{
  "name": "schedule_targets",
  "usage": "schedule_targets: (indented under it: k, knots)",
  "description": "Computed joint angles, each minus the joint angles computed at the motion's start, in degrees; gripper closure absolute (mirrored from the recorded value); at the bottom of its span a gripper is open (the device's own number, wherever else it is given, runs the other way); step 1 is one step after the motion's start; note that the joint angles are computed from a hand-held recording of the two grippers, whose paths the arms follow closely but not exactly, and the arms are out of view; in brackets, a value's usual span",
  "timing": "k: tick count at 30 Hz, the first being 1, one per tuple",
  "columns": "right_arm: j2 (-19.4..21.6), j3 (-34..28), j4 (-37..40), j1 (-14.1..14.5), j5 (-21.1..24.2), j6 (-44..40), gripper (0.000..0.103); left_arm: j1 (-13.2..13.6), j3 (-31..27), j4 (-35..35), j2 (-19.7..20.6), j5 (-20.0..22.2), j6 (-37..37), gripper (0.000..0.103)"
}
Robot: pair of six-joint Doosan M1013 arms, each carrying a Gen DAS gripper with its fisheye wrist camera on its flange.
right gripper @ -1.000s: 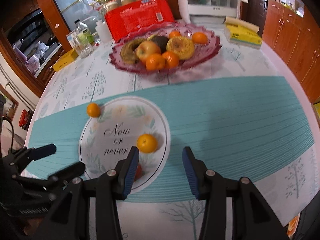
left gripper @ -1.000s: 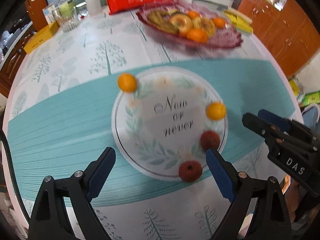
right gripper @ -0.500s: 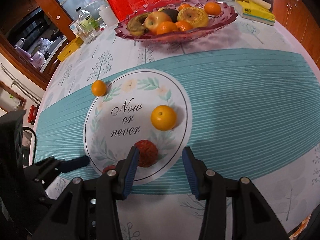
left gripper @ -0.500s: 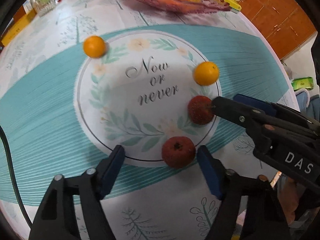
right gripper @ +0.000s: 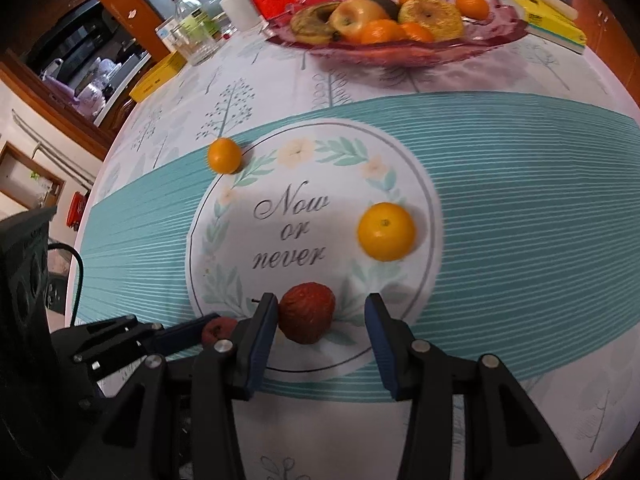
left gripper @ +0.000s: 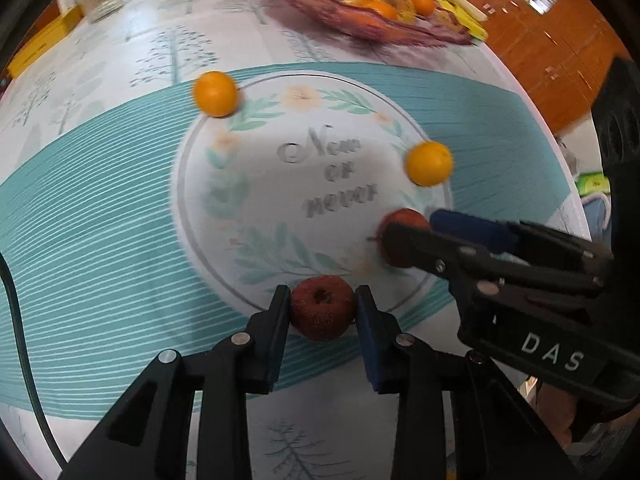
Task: Organize fruits
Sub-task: 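Grasp a dark red fruit with the left tool while the right tool grasps another red fruit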
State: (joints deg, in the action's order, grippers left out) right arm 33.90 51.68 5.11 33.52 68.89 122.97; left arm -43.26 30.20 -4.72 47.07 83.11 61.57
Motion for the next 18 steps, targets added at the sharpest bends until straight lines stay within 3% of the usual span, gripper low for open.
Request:
schedule_targets:
  k: [4, 8, 18]
  knots:
    - [1.1, -1.2, 1.2, 0.2, 1.1, -0.7, 0.060, 0.7, 2.5, 0.7, -1.4, -1.1, -1.3, 0.072]
    - [1.8, -2.2, 1.2, 0.4, 1.6, -1.4, 0.072, 0.9, 4.0, 1.2, -2.3, -1.9, -1.7, 0.072]
    - [1.6, -2.4, -0.5, 1.1, 1.9, -1.3, 0.072, 0.3, 5.2, 3.3, -3.3, -3.0, -2.4, 0.072]
